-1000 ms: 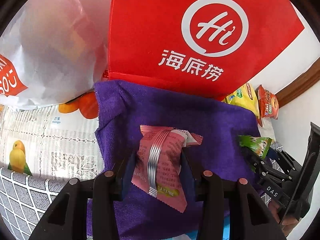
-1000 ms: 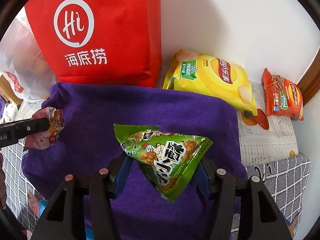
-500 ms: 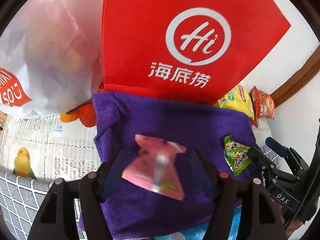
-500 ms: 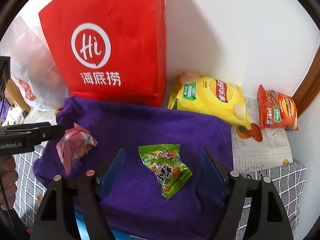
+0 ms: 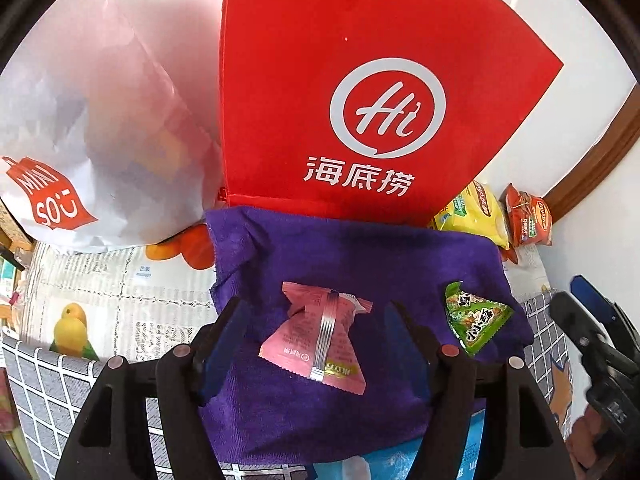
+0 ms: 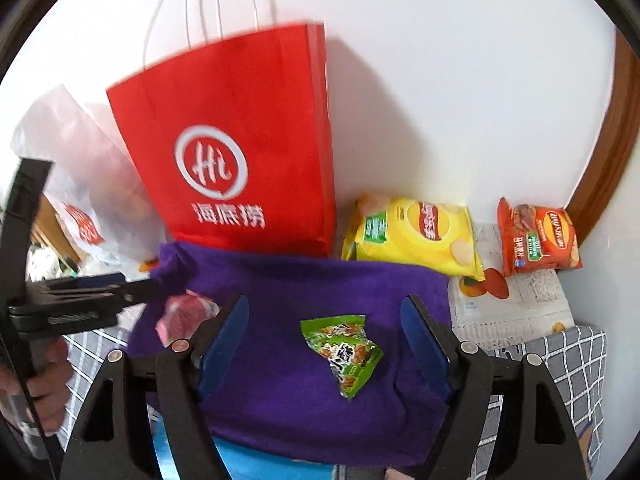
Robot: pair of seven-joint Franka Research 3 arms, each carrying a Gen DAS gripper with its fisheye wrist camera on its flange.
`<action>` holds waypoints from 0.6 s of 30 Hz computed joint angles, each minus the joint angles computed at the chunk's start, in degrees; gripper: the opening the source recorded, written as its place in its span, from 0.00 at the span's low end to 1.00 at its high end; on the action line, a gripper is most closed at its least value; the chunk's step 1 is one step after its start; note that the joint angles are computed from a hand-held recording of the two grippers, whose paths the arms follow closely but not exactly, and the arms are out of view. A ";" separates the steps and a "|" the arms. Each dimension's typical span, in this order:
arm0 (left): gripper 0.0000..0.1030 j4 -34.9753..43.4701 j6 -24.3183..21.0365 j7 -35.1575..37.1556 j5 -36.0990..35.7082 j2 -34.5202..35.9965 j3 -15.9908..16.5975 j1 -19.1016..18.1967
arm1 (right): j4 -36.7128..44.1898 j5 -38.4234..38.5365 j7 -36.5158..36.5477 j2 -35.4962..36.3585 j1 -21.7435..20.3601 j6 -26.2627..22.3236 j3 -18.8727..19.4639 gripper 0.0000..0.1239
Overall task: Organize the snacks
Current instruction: 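Open both tools to drop the pink wrapper and green bag onto the towel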
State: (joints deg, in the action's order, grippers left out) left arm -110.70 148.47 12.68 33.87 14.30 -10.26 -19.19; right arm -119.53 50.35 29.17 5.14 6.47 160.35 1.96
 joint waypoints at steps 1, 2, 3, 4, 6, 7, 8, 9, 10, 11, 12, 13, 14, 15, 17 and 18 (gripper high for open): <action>0.67 0.05 -0.43 -0.04 0.11 -0.15 0.00 -0.12 | -0.68 0.93 -0.70 -0.82 -0.13 -0.03 0.07 0.63; 0.67 0.18 -0.74 0.34 0.05 -0.21 -0.14 -0.17 | -1.13 0.81 -0.67 -1.25 -0.02 0.27 -0.02 0.63; 0.67 0.46 -0.96 1.11 -0.09 -0.18 -0.35 -0.19 | -2.08 -1.05 0.89 -1.86 0.34 1.58 -0.23 0.63; 0.67 0.73 -1.14 1.27 0.05 -0.08 -0.42 -0.37 | -3.10 -3.99 3.51 -2.34 0.79 3.23 -0.48 0.63; 0.67 0.90 -1.23 1.06 0.81 -0.38 -0.43 -0.82 | -5.19 -10.36 8.74 -3.31 1.34 6.03 -1.03 0.63; 0.67 0.98 -1.47 0.77 1.35 -0.62 -0.44 -1.14 | -6.18 -12.47 10.29 -3.84 1.41 6.92 -1.22 0.63; 0.67 1.13 -1.71 0.70 1.76 -0.77 -0.51 -1.36 | -6.97 -14.06 11.54 -4.31 1.38 7.48 -1.42 0.63; 0.68 1.40 -2.07 0.71 2.20 -0.85 -0.60 -1.61 | -7.90 -15.97 13.34 -4.89 1.30 7.98 -1.66 0.63; 0.69 1.60 -2.35 0.75 2.53 -0.92 -0.69 -1.78 | -8.79 -16.89 14.36 -5.43 1.20 8.36 -1.85 0.63; 0.70 1.65 -2.58 0.64 3.10 -1.25 -0.78 -2.06 | -9.48 -16.84 14.26 -5.91 1.09 8.47 -2.07 0.63; 0.70 1.77 -2.67 0.37 3.61 -1.47 -0.86 -2.29 | -10.31 -16.98 14.28 -6.55 0.98 8.46 -2.29 0.63; 0.70 1.69 -2.63 0.19 4.05 -1.80 -0.97 -2.46 | -10.98 -16.15 13.27 -7.14 0.97 8.11 -2.56 0.63; 0.70 1.66 -2.67 0.14 4.42 -2.07 -1.10 -2.59 | -11.58 -15.07 12.11 -7.68 1.00 7.68 -2.89 0.63; 0.70 1.64 -2.67 0.24 4.63 -2.30 -1.27 -2.69 | -12.07 -14.73 11.83 -8.04 0.96 7.43 -3.14 0.63; 0.70 0.88 -0.70 0.87 4.55 -3.00 -1.62 -2.43 | -13.30 -16.03 13.20 -8.80 0.58 7.05 -3.46 0.63; 0.70 0.08 1.11 0.62 4.96 -3.53 -1.62 -2.33 | -14.04 -17.59 14.40 -9.32 0.20 6.76 -3.59 0.63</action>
